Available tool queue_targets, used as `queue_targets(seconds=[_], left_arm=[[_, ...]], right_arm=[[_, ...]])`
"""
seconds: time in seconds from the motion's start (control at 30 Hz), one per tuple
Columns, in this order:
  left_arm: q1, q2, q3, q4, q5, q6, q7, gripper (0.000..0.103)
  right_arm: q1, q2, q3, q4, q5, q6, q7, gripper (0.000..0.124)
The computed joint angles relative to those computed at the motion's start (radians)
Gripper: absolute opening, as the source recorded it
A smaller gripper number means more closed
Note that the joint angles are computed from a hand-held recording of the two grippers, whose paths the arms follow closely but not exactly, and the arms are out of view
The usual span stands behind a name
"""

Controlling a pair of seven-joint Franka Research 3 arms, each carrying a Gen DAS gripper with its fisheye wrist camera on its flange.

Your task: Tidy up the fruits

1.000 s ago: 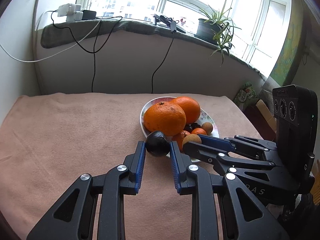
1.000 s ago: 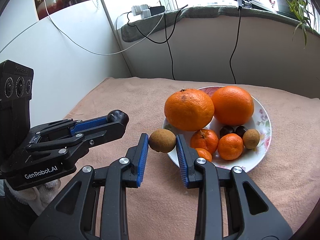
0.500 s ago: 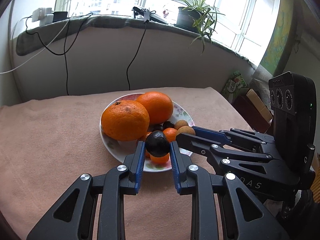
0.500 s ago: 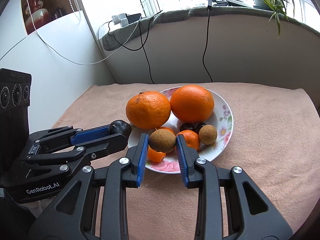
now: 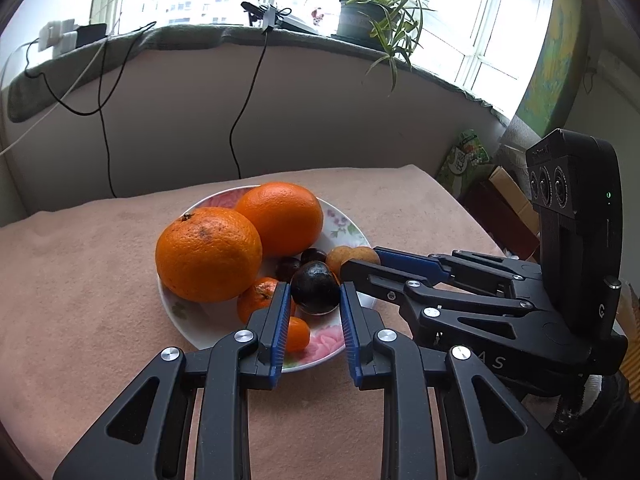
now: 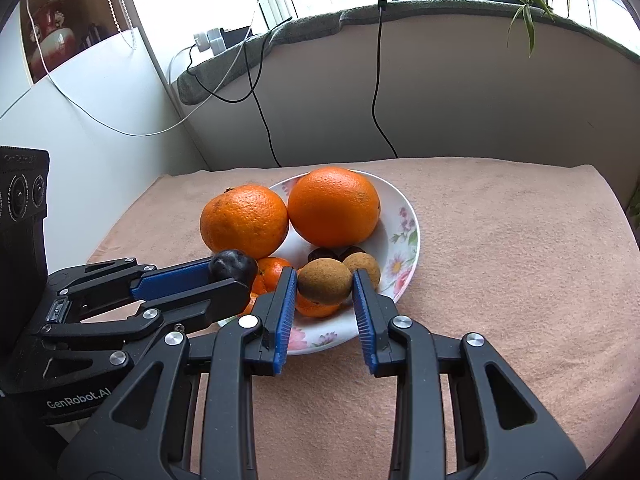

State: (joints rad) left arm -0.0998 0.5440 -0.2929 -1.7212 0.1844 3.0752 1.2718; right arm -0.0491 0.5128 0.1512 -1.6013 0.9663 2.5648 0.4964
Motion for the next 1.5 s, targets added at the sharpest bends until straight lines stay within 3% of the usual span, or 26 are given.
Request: queue_targets(seconds=[0.37, 0.77, 0.9, 1.0, 1.1, 1.2, 1.27, 1.5], left_arm=[[-0.015, 0.026, 0.012, 0.047, 0.005, -0.023, 0.001, 0.023], [-0.029, 0.010, 0.042, 0.031, 0.016, -0.010, -0.031, 0.024], [-0.031, -0.005, 0.050, 0.012, 0.024, 0.002, -0.046, 0.024], [-0.038, -0.019, 0.063, -0.006, 0.032, 0.018, -0.063, 0.036], [-0.046, -0.029, 0.076, -0.016, 0.045, 0.027, -0.079, 0.038], [-0.078, -0.040, 0.117, -0.026, 0.066, 0.041, -0.113, 0.054], [-0.074, -0.045, 0.114, -0.032, 0.074, 0.046, -0.122, 0.055], [-0.105, -0.069, 0.161, -0.057, 0.110, 0.067, -0.180, 0.064]], right_arm=[[-0.002, 0.048, 0.004, 0.068, -0.042, -0.005, 0.044, 0.030], [0.000, 0.037, 0.009, 0.051, -0.056, 0.020, 0.034, 0.030], [0.001, 0.027, 0.012, 0.036, -0.050, 0.047, 0.027, 0.048], [-0.002, 0.019, 0.016, 0.027, -0.039, 0.055, 0.016, 0.059], [0.000, 0.009, 0.015, 0.016, -0.034, 0.064, 0.009, 0.059], [0.003, 0.002, 0.012, 0.007, -0.032, 0.074, 0.011, 0.067], [0.001, -0.005, 0.017, -0.003, -0.016, 0.089, -0.001, 0.074], [0.002, -0.018, 0.009, -0.018, -0.010, 0.090, 0.005, 0.075]])
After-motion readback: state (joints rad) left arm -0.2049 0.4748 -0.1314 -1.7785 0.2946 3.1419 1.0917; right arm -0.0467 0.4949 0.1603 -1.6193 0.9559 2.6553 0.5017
